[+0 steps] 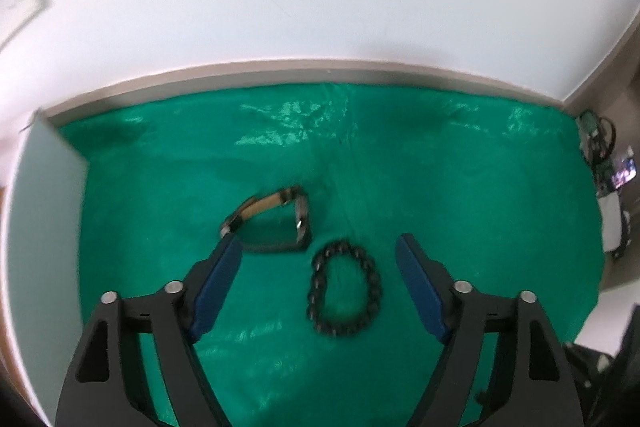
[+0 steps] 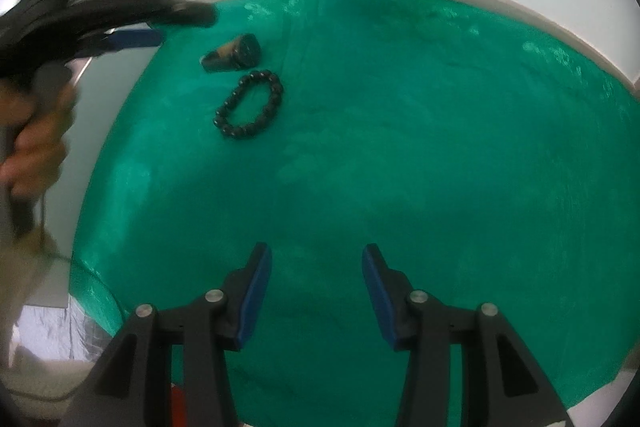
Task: Organize jewelry
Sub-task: 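Grasp the black watch with the left gripper while the right grasps the black bead bracelet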
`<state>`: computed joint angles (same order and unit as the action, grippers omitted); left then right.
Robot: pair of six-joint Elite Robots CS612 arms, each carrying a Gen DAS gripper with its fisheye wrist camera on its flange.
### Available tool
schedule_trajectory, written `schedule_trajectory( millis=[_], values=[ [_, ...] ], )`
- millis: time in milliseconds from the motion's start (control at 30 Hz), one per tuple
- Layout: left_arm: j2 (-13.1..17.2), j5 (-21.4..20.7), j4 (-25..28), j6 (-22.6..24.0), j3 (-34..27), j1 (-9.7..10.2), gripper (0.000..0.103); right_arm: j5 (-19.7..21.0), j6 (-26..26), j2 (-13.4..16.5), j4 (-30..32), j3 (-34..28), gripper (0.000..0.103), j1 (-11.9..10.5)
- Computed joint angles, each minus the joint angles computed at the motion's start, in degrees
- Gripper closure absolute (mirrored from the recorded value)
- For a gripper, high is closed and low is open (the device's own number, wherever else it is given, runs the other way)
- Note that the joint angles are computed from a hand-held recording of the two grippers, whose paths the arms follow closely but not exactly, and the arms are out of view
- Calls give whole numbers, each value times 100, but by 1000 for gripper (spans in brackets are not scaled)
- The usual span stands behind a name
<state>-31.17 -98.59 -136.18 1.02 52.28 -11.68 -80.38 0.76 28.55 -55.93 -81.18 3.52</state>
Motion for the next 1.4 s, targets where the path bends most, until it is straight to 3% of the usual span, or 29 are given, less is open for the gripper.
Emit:
schedule_trajectory(
  millis=[200, 300, 333, 467, 733, 933, 1067, 1167, 1267, 1400],
  values=[
    [413, 308, 801, 202, -642, -94, 56, -35, 212, 80, 98, -186, 55, -61],
    [481, 407, 852, 183, -721, -110, 79, -58, 277, 96, 93, -223, 55, -92],
    [488, 500, 810, 168, -713, -118, 93, -56, 300, 103, 83, -235, 55, -101],
    [358, 436, 504, 47, -446, -66, 94, -32, 329, 102, 21, -221, 55, -116],
    [-332, 480, -328, -343, 767, 137, 94, 262, -81, -55, -380, 210, 55, -11],
    [-816, 453, -533, -668, 1577, 294, 94, 813, -817, -346, -1169, 1057, 55, 180],
    [-1014, 438, -588, -787, 1942, 292, 94, 1138, -1088, -623, -1388, 1812, 55, 272],
    [-1176, 424, -653, -824, 2219, 342, 94, 864, -1240, -781, -1499, 2260, 56, 373],
    [-1263, 459, -688, -853, 2388, 360, 94, 514, -1445, -866, -1483, 2538, 64, 469],
    [-1329, 494, -705, -864, 2513, 381, 94, 92, -1543, -810, -1591, 2477, 73, 569]
  ],
)
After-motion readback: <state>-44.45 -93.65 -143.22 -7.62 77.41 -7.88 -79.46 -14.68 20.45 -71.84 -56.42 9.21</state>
